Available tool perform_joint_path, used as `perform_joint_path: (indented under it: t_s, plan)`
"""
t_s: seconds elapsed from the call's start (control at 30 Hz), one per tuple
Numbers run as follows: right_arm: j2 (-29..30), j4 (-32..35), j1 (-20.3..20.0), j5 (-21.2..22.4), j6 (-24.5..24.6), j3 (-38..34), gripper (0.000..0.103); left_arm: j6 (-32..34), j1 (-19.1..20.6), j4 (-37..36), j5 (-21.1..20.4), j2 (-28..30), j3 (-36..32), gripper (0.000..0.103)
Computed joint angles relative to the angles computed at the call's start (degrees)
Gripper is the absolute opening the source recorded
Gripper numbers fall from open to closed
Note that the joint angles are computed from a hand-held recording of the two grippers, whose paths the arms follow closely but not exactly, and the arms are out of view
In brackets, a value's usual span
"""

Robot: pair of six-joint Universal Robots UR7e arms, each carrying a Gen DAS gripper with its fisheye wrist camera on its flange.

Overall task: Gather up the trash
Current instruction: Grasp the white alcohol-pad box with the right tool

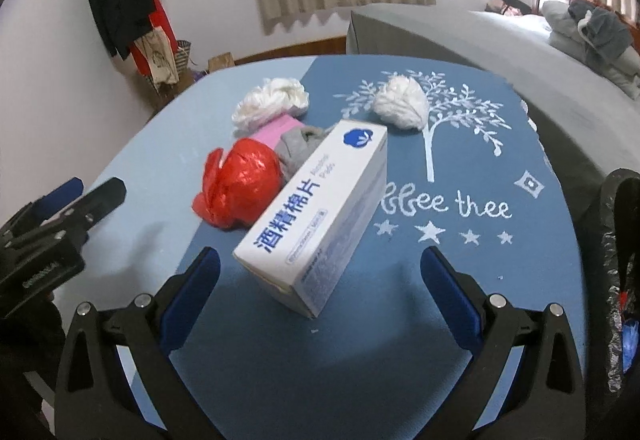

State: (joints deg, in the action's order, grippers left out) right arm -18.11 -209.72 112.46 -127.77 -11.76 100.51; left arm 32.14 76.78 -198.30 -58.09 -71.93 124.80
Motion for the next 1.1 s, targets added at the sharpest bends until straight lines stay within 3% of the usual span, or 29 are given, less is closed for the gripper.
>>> perform_joint_path:
  t_s: [0.2,0.37,0.57,0.6,0.67,0.73,0.93,1.1]
  plan:
    - [-0.91,0.88,-0.65,-1.95,0.41,0.68,0.097,-0.57,0.18,0.85,-0.42,0.50,-0.58,0.088]
    - [-1.27,-2.70,-0.60,-4.83,-3.99,1.03,0.097,-0.68,0.10,1.11,-0.49,0.71,-0.52,0.088]
    - [-2.33,-1.17,-1.83,-1.56,-1.25,1.82,0.097,-0.83,-0.11,1.14,-0.28,0.79,-0.41,0.088]
    - [-2.25,-0.84,-1.87,-1.14,-1.30,1.66,0.096,-0.81,-0.17,1.07,-0.23,0.77,-0.36,0.088]
    - [-2.37,0.31,-1.91,-0.20,-1.09,1.34,0.080,-0.82,-0.20,1.11,-0.16,0.71,-0.43,0.088]
    - [-2.83,2.16,-2.13,0.76,-0.15,1.21,0.077,-0.94,-0.12,1.20,-0.17,0.68,-0.47,0.088]
    - [-2.28,3.42,-1.88,-4.58,0.23,0.34,0.083,-1.40,-0.19,1.43,-0.24,0.70,-0.51,0.088]
    - [-1.89,0.92,-1.65,-7.92,-2.85,0.19,0.084,-1.64,-0.55,1.80,-0.46,0.80,-0.46,0.088]
